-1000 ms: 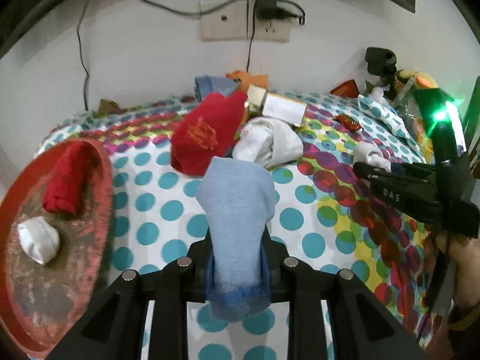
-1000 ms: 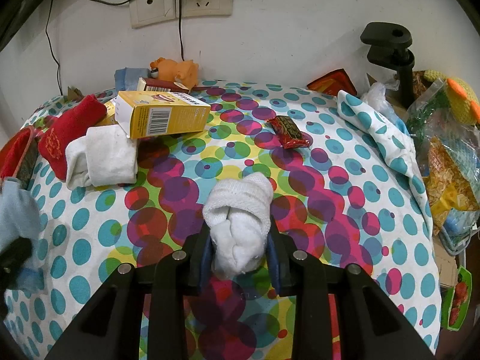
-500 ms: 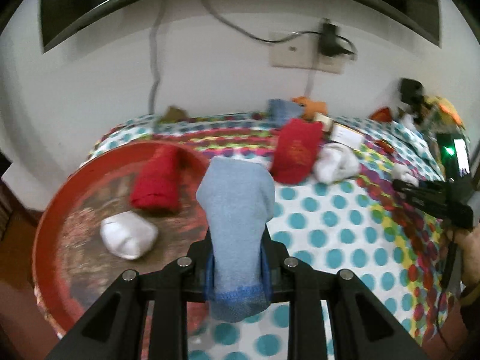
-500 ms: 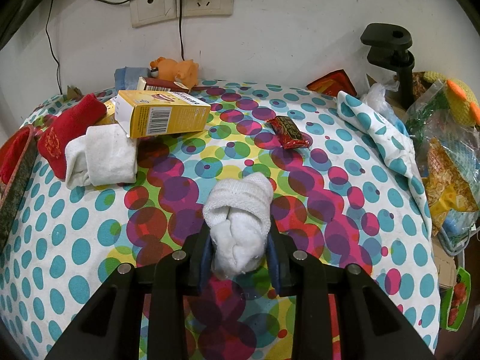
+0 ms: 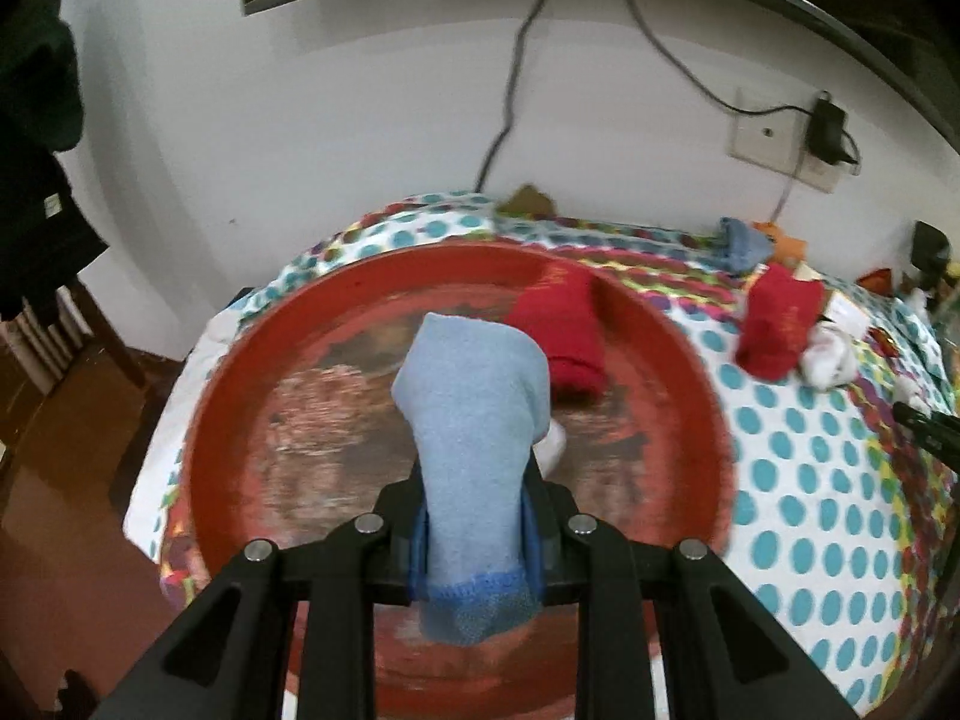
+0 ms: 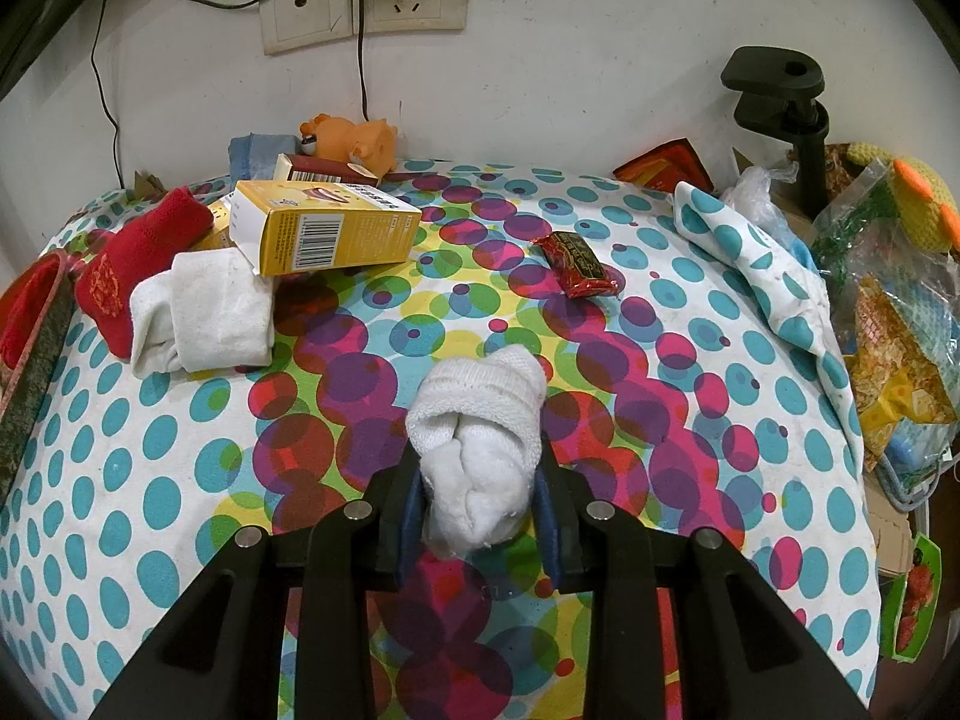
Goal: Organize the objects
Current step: 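Carry the light blue sock into the red tray and release it with the left gripper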
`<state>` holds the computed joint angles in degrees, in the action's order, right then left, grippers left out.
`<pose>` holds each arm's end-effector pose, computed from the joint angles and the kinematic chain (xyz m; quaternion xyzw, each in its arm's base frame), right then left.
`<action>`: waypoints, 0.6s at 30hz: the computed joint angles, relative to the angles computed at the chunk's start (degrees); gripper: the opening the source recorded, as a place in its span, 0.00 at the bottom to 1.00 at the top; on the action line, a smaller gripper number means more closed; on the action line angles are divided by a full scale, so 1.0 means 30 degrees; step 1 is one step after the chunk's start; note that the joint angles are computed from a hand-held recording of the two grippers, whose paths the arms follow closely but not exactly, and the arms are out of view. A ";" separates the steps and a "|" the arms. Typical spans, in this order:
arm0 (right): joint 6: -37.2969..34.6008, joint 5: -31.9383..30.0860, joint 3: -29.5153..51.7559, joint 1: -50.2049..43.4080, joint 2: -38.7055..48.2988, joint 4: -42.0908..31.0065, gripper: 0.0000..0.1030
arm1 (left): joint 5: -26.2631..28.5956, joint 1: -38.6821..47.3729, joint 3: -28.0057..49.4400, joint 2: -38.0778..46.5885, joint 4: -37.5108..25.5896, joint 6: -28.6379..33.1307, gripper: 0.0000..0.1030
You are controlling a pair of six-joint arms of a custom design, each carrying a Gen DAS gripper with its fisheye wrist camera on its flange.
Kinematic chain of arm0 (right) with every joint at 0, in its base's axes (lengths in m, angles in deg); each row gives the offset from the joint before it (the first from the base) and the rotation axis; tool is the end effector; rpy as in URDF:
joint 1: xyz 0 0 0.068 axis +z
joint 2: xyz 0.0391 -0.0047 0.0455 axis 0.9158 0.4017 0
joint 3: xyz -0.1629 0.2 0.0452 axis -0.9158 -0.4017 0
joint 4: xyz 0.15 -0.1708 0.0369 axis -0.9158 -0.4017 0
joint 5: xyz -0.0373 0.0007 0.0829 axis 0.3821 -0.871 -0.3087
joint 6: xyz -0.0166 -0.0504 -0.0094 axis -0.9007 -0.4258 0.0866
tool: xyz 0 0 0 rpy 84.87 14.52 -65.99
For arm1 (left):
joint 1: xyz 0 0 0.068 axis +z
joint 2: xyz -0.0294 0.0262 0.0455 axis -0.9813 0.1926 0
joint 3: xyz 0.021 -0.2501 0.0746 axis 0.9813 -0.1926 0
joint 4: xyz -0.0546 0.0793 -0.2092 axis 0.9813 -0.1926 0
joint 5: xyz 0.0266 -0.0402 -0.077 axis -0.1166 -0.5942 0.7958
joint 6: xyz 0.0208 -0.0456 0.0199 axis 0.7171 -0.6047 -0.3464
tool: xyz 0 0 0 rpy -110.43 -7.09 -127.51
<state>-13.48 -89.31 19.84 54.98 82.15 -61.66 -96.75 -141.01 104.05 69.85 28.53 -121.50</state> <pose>0.2277 -0.0428 0.1050 -0.0019 0.9447 -0.0236 0.3270 0.1135 -0.1635 0.1316 -0.1032 0.9259 0.0661 0.3573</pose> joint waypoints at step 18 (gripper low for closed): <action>-0.0021 -0.0029 0.0016 -0.0041 0.0006 -0.0017 0.28 | 0.2648 0.7615 -0.5078 -0.3353 0.3852 0.5251 0.26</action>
<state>-13.54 -89.39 19.89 54.85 82.16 -61.71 -88.81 -118.16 88.81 59.79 40.08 -105.75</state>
